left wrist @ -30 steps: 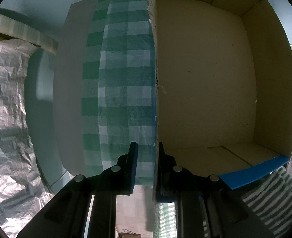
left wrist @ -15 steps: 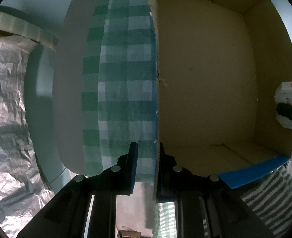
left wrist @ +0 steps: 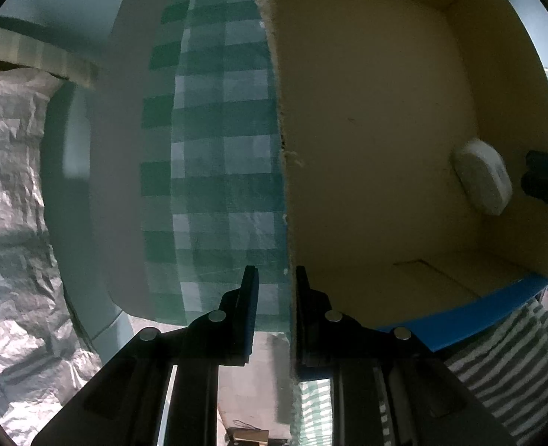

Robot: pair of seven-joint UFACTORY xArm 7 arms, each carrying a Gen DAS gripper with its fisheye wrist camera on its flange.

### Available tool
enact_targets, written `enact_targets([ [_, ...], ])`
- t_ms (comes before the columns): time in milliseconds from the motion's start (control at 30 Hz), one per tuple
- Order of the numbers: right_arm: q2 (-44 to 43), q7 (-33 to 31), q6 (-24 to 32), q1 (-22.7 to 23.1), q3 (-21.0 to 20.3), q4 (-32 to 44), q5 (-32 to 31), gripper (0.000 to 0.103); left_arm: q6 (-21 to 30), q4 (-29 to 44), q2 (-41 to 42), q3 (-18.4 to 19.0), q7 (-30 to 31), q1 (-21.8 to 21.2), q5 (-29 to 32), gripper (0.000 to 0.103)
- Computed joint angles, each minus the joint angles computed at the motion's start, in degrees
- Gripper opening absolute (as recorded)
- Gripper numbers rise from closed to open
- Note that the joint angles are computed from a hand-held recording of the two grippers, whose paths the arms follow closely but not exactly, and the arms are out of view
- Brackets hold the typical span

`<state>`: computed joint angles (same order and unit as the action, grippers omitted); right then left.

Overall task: Organize rigid objects
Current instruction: 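Carry the white puck into the cardboard box and open the right gripper, then grasp the white square charger with the right gripper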

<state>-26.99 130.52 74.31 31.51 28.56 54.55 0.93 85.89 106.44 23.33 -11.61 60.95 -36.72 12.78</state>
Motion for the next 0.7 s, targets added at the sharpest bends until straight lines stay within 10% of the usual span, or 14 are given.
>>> enact_targets([
  [400,2.44,6.73,6.34,-1.01,4.03,7.16,-7.42,0.062,-0.81,0.13,-0.27,0.02,0.84,0.43,-0.21,0.018],
  [700,4.89,18.61,20.44,-0.14,9.05,17.30,-8.49,0.067,-0.37,0.07,-1.08,-0.14,1.24,0.65,-0.90,0.018],
])
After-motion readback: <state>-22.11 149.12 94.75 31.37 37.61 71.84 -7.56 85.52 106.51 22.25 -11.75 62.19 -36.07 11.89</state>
